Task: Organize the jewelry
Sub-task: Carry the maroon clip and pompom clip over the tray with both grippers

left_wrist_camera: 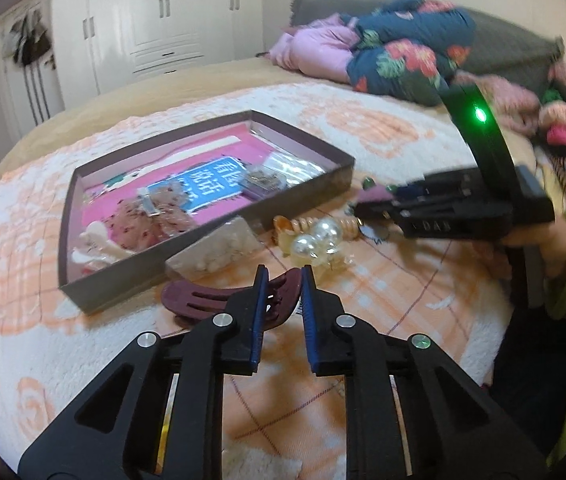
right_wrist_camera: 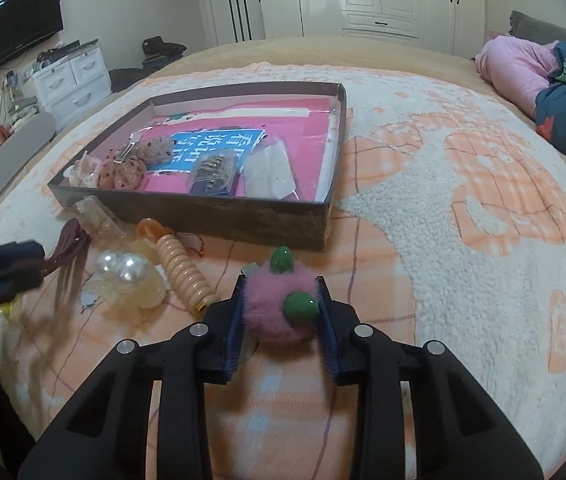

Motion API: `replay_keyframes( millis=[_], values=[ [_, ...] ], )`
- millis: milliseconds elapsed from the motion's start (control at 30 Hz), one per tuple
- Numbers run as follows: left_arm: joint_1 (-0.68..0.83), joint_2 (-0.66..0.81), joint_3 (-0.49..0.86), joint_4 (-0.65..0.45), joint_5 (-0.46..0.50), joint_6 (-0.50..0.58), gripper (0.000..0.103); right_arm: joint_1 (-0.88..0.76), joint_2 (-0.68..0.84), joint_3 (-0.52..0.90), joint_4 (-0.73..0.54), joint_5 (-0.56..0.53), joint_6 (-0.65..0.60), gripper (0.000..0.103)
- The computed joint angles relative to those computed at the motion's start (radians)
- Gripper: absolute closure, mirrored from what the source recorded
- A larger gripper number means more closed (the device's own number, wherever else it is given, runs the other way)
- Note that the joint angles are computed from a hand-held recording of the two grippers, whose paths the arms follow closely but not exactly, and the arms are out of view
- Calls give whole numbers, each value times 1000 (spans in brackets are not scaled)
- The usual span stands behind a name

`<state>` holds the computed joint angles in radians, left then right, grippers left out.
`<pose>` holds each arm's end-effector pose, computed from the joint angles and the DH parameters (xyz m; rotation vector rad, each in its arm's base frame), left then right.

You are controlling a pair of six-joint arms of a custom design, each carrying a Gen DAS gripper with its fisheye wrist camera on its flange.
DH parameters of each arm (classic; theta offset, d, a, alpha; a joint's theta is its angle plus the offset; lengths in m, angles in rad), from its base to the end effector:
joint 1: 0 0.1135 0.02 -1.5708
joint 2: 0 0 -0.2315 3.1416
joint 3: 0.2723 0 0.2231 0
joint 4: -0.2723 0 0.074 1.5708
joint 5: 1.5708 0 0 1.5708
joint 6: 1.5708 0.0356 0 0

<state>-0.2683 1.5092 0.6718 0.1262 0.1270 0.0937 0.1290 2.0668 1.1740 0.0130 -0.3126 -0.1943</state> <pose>0.2659 -0.0778 0.1537 0.4769 2.2359 -0.2361 0.3759 0.0598 0.1043 -0.5250 2.3665 0.3527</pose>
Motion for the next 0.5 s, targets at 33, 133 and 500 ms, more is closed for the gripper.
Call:
replay_keyframes(
  millis=[33,133,500],
  values=[
    [13,-16,-6,-6,12,-10,94,-3,-12,-15,3,-5,0,72],
    [45,-53,-18,-23,36,-28,96,-9,-47,-56,20,-9,2,72],
    [216,-114,-43,-53,95,-107,100,-33,-141,-106,36,-37,41,72]
  ],
)
